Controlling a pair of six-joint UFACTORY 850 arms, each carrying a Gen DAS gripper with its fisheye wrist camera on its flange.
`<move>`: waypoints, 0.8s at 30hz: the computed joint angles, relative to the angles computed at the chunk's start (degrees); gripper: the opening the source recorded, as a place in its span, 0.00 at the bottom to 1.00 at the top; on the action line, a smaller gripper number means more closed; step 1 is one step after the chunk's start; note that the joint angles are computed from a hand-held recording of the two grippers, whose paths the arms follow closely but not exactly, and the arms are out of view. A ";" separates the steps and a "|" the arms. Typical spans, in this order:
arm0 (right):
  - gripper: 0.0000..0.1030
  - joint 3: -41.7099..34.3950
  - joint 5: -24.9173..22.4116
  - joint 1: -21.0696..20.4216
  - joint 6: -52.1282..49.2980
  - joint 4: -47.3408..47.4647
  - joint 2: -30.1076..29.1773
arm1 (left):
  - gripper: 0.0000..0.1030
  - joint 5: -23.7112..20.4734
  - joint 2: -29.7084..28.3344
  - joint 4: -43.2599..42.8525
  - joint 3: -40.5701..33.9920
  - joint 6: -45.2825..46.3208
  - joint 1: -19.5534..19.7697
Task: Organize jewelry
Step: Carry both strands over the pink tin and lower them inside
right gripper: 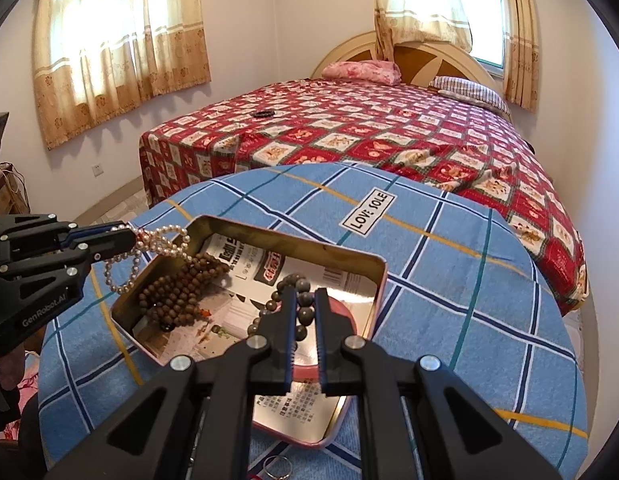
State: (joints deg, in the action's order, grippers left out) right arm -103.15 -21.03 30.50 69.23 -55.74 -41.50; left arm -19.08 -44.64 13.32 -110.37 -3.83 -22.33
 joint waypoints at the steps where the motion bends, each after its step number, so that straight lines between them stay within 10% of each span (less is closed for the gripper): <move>1: 0.11 0.02 -0.04 -0.01 0.04 -0.03 0.00 | 0.06 -0.18 -0.17 0.13 -0.20 0.00 -0.04; 24: 0.11 -1.47 -2.58 -0.01 -3.91 3.15 -1.68 | 0.06 -3.12 -2.65 0.24 -2.22 0.40 -0.04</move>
State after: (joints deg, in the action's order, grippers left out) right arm -104.61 -23.61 30.49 65.33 -52.59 -43.18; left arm -22.19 -47.29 13.56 -112.59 -3.43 -22.37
